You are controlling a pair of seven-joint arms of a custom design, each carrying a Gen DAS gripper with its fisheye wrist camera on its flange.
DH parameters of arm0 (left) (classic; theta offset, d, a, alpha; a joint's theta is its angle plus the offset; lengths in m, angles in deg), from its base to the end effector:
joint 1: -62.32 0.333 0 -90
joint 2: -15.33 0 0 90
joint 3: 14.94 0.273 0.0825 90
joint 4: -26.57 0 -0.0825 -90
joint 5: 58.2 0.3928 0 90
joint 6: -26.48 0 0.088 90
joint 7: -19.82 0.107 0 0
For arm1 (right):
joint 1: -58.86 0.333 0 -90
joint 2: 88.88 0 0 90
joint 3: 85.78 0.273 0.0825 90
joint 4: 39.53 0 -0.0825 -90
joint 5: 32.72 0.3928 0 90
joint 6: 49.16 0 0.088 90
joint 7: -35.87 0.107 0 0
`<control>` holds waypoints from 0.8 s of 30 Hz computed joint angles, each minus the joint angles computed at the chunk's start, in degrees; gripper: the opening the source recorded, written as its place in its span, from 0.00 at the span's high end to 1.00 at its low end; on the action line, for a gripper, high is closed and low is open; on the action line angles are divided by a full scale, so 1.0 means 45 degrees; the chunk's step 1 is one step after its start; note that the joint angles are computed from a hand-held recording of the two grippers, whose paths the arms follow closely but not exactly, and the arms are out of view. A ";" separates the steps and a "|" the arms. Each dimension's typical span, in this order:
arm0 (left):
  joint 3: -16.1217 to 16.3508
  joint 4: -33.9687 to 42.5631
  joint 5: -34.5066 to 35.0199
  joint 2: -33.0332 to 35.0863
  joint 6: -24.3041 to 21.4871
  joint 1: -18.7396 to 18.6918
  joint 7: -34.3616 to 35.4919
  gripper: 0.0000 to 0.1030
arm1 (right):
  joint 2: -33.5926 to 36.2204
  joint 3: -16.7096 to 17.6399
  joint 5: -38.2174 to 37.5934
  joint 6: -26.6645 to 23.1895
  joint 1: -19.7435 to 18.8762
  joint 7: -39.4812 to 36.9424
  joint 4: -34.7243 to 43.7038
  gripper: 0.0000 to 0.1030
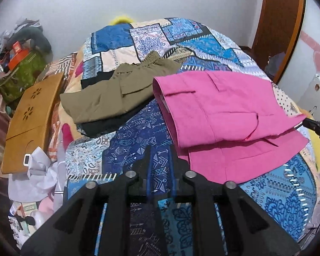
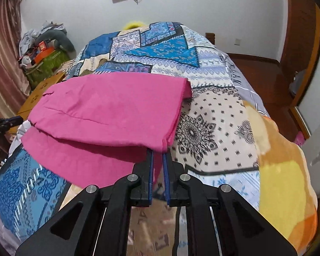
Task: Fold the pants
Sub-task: 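Open both tools and release the folded trousers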
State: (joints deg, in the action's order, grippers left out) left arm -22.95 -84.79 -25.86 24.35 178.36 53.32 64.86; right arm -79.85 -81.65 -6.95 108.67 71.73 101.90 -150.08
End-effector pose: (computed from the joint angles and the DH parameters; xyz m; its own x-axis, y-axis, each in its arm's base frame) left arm 0.6024 -0.1965 0.4146 0.0755 -0.9970 -0.0198 -0.7928 -0.0479 -0.6075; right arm 0.6177 0.1684 0.4345 0.3871 -0.9117 -0.1376 -0.7326 -0.2135 -0.6464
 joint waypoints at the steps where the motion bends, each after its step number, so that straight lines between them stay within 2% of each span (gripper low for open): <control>1: 0.0014 0.0074 0.0087 -0.0022 -0.0034 -0.0017 -0.0011 0.71 | -0.0134 0.0017 0.0118 -0.0013 -0.0023 -0.0043 -0.0112 0.87; 2: 0.0028 0.0092 0.0214 -0.0060 0.0011 -0.0037 -0.0061 0.66 | -0.0341 0.0069 0.0459 0.0053 -0.0082 -0.0235 -0.0259 0.84; 4: 0.0052 0.0176 0.0631 -0.0097 0.0214 -0.0101 -0.0177 0.48 | -0.0547 0.0146 0.1044 0.0301 -0.0091 -0.0608 -0.0435 0.73; 5: 0.0058 0.0258 0.0874 -0.0072 0.0239 -0.0155 -0.0252 0.44 | -0.0682 0.0183 0.1296 0.0451 -0.0074 -0.0820 -0.0535 0.69; 7: 0.0044 0.0510 0.1387 0.0073 0.0289 -0.0286 -0.0235 0.31 | -0.0910 0.0254 0.1735 0.0730 0.0006 -0.1346 -0.0636 0.52; 8: 0.0029 0.0634 0.1548 0.0152 0.0258 -0.0348 -0.0163 0.28 | -0.0851 0.0262 0.1808 0.0788 0.0072 -0.1469 -0.0544 0.48; 10: -0.0010 0.1048 0.1892 0.0475 0.0088 -0.0520 0.0171 0.19 | -0.0879 0.0302 0.1931 0.0710 0.0188 -0.1810 -0.0443 0.31; 11: -0.0024 0.1242 0.1972 0.0644 -0.0001 -0.0599 0.0350 0.19 | -0.0812 0.0257 0.1671 0.0602 0.0267 -0.1610 -0.0333 0.28; 16: -0.0198 0.2265 0.1295 0.1685 -0.0555 -0.0872 0.2122 0.19 | -0.0311 0.0390 0.1880 -0.0186 0.0419 -0.2146 0.0268 0.27; 22: -0.0084 0.3580 0.0741 0.2876 -0.1417 -0.1324 0.3299 0.19 | 0.0520 0.0481 0.1191 -0.0943 0.0626 -0.2121 0.1094 0.27; 24: 0.0006 0.3798 0.0617 0.3022 -0.1408 -0.1390 0.3422 0.19 | 0.0834 0.0505 0.0807 -0.1217 0.0699 -0.2142 0.1449 0.27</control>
